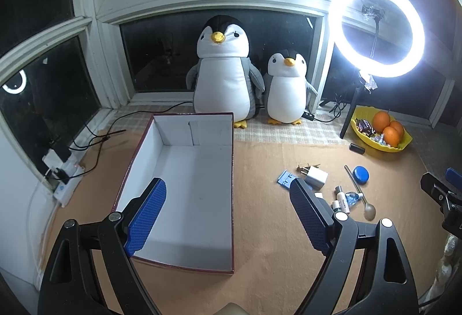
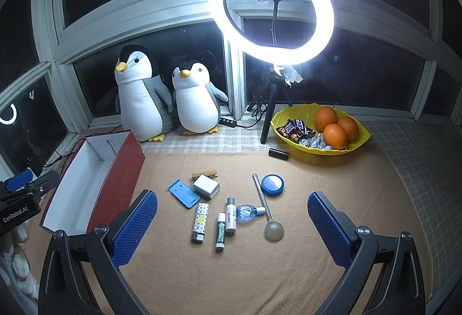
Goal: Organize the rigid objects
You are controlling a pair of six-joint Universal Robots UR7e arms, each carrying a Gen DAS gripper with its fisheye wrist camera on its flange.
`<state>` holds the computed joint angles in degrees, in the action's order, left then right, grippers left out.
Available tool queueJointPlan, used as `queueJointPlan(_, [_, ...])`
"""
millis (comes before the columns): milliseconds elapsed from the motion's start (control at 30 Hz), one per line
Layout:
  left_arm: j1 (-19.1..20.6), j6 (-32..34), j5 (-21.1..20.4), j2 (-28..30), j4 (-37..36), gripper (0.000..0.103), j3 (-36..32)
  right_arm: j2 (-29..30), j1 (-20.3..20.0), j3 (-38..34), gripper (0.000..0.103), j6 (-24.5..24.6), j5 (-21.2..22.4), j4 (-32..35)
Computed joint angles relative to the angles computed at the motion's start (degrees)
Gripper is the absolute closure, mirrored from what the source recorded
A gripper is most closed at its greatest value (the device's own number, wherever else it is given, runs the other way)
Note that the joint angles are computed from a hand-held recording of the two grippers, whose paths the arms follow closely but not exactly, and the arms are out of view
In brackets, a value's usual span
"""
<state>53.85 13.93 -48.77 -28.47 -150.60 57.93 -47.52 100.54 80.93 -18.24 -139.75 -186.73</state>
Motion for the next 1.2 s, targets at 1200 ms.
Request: queueJointPlan(1200, [1.5,-1.0,2.3,1.4,1.9,0.015,-3.0,0.8,-1.0,-1.1,0.0,2.1,1.5,5.4])
